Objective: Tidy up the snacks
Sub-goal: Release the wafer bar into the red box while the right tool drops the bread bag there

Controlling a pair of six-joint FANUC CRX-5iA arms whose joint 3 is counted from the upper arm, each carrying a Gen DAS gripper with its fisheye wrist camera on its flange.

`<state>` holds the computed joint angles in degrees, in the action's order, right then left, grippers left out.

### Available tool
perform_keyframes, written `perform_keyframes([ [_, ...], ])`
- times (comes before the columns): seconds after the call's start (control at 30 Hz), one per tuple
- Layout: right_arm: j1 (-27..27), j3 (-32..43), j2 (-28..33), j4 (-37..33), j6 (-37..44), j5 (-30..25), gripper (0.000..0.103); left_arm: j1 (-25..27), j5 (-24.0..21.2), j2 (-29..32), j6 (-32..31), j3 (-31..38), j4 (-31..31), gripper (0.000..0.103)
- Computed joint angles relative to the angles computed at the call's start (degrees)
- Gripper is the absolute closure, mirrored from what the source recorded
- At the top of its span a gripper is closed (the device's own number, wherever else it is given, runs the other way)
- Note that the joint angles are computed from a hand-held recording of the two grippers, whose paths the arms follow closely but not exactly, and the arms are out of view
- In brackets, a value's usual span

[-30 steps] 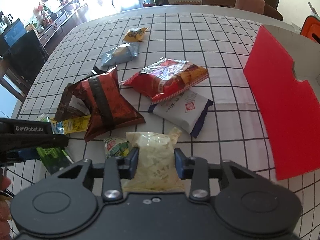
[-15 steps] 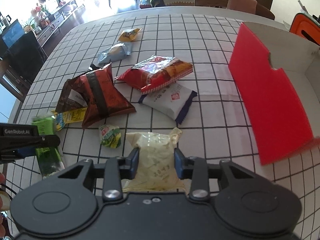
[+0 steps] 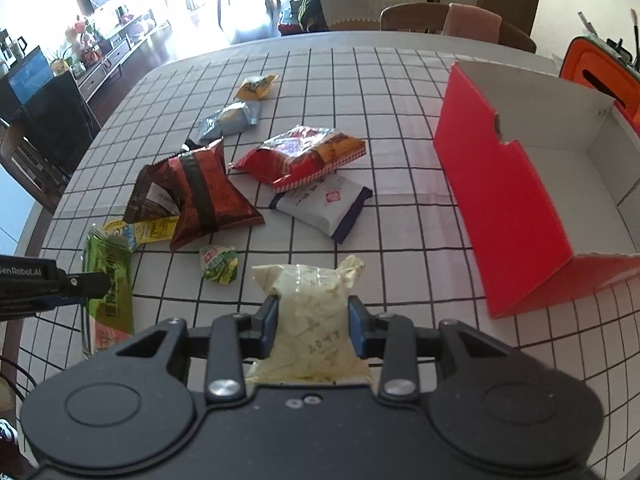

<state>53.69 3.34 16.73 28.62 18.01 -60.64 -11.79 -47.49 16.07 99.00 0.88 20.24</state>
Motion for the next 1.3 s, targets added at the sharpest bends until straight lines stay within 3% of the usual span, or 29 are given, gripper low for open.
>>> perform_keyframes([
  [0.4, 1.14, -5.55, -7.39, 4.83, -4.62, -1.23, 0.069, -3.45, -0.02, -1.21, -6.96, 2.51, 0.93, 0.086],
  [0.63, -1.60, -9.44, -12.45, 8.05, -4.31, -0.69, 0.069, -7.10, -0.66, 1.30, -5.24, 8.90, 0.75, 0.086],
  [0.93, -9.21, -13.43, -17.56, 7.97, 1.05, 2.35, 0.069, -14.16, -5.77, 10.84, 0.10, 27.11, -4.80, 0.086],
  [1.13, -13.57, -15.81, -20.24, 6.66, 7.67, 3.80, 0.069, -18.52, -11.93, 19.77, 2.78, 42.50, -6.42, 0.086],
  [1.3, -17.22, -17.25, -22.17, 5.19, 11.77, 4.51, 0.069, -21.71, -19.43, 29.45, 3.42, 59.86, -7.01, 0.086],
])
